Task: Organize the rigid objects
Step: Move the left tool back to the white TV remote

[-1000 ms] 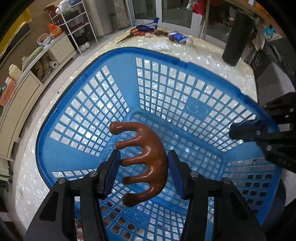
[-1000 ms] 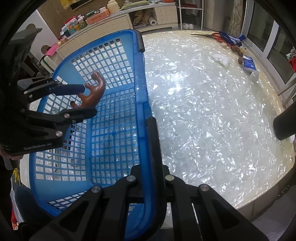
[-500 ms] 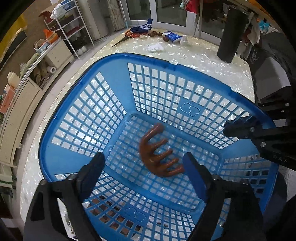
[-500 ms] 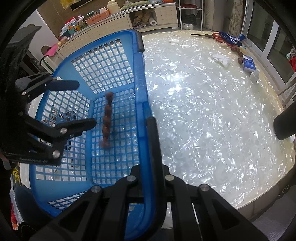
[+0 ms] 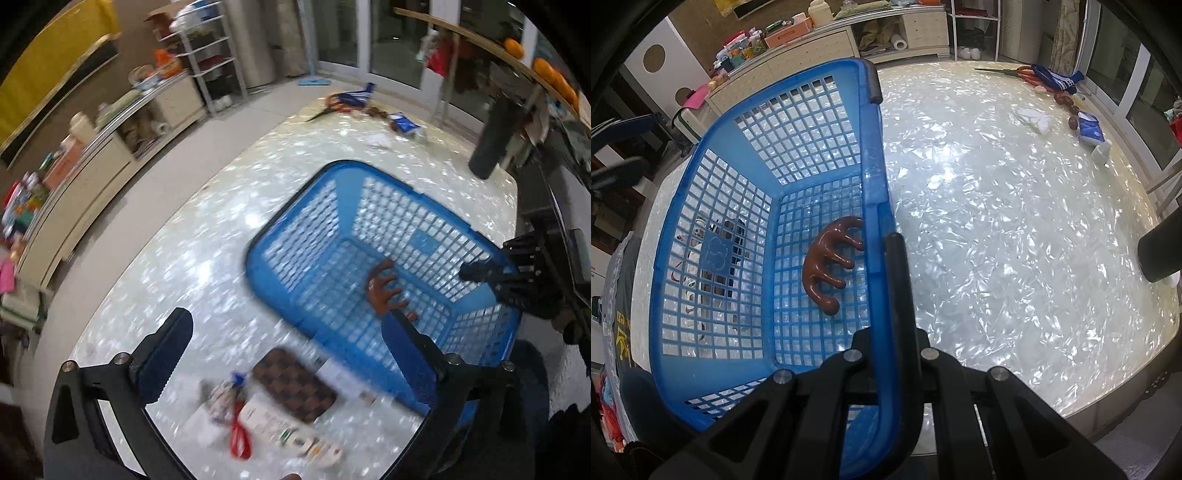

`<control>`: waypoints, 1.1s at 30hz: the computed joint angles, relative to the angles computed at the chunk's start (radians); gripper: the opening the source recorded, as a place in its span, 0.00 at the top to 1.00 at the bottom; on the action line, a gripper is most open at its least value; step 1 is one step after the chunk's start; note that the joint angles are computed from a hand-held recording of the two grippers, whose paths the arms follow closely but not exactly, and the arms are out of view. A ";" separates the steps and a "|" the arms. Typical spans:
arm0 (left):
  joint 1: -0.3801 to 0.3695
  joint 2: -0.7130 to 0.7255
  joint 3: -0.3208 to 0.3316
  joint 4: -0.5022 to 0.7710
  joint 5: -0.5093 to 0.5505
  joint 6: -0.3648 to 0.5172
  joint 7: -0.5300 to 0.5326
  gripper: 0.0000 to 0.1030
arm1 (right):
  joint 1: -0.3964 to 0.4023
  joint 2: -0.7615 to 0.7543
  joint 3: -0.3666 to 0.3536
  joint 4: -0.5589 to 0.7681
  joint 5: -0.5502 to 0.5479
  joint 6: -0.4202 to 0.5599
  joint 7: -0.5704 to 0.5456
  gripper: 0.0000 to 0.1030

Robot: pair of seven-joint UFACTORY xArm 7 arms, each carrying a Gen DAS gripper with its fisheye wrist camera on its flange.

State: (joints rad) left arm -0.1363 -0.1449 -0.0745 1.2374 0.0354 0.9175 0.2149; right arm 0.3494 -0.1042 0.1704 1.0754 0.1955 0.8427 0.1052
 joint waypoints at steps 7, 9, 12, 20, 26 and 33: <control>0.054 -0.113 0.025 -0.097 0.046 0.092 -0.076 0.00 | 0.001 0.003 0.001 0.006 -0.010 0.005 -0.005 0.97; 0.069 -0.143 0.033 -0.138 0.032 0.107 -0.112 0.00 | 0.001 0.003 0.001 0.006 -0.010 0.005 -0.005 0.97; 0.087 -0.184 0.038 -0.208 0.013 0.121 -0.177 0.00 | 0.001 0.004 0.001 0.006 -0.011 0.004 -0.005 0.97; 0.095 -0.239 0.045 -0.388 -0.052 0.097 -0.267 0.00 | 0.000 0.006 0.000 0.011 -0.012 0.009 -0.018 0.97; 0.087 -0.238 0.022 -0.458 -0.047 0.064 -0.355 0.00 | 0.000 0.002 -0.001 0.003 -0.006 0.000 -0.023 0.97; 0.082 -0.221 0.015 -0.515 -0.015 0.032 -0.440 0.00 | 0.000 -0.001 -0.002 -0.002 -0.001 -0.002 -0.033 0.97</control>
State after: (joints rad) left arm -0.0539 -0.3655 -0.0592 0.7219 0.0206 0.9491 -0.2250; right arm 0.3498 -0.1051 0.1687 1.0739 0.1947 0.8410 0.0721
